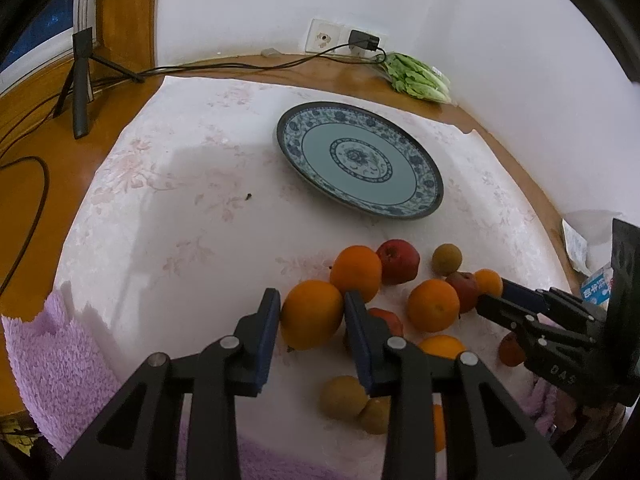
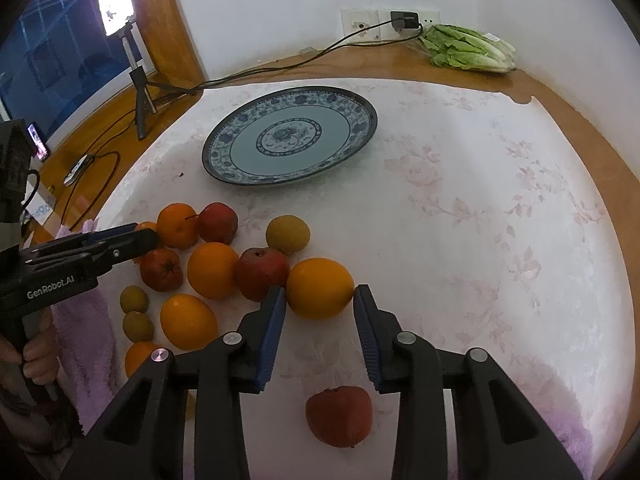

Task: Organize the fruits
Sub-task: 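Close the left gripper on an orange while the right gripper grasps another orange, then carry the left gripper's orange over the blue plate while the right gripper carries its orange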

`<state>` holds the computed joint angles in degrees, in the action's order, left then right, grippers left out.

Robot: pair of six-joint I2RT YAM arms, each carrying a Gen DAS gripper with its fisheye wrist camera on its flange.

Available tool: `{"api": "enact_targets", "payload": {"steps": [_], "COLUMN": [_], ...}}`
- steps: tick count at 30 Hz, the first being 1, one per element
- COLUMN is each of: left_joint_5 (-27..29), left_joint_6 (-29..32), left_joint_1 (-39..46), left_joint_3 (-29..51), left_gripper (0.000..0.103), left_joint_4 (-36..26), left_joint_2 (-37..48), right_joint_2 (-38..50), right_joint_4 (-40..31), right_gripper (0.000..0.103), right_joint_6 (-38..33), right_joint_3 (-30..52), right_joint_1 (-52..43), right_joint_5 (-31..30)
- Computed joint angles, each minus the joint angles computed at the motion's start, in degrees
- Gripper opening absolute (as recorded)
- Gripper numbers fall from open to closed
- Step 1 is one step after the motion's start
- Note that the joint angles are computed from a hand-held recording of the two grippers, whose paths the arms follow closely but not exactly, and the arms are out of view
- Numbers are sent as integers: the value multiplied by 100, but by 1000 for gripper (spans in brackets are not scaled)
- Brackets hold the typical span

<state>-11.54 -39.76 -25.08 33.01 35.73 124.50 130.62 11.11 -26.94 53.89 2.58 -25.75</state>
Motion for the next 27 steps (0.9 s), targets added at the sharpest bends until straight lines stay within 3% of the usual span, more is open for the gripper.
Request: {"api": "enact_targets", "payload": {"steps": [14, 27], "left_joint_5": [-283, -564], "left_joint_6": [-6, 179], "left_joint_1": [-64, -205], "left_joint_3": [-254, -138], "left_gripper": [34, 34], "left_joint_4": [-151, -673], "left_joint_2": [-440, -958], "right_joint_2": [-113, -570], "right_joint_4": [267, 331], "right_gripper": [35, 35], "right_joint_6": [17, -108], "right_joint_3": [-179, -507], "right_joint_1": [-45, -118], "right_joint_5": [-114, -377]}}
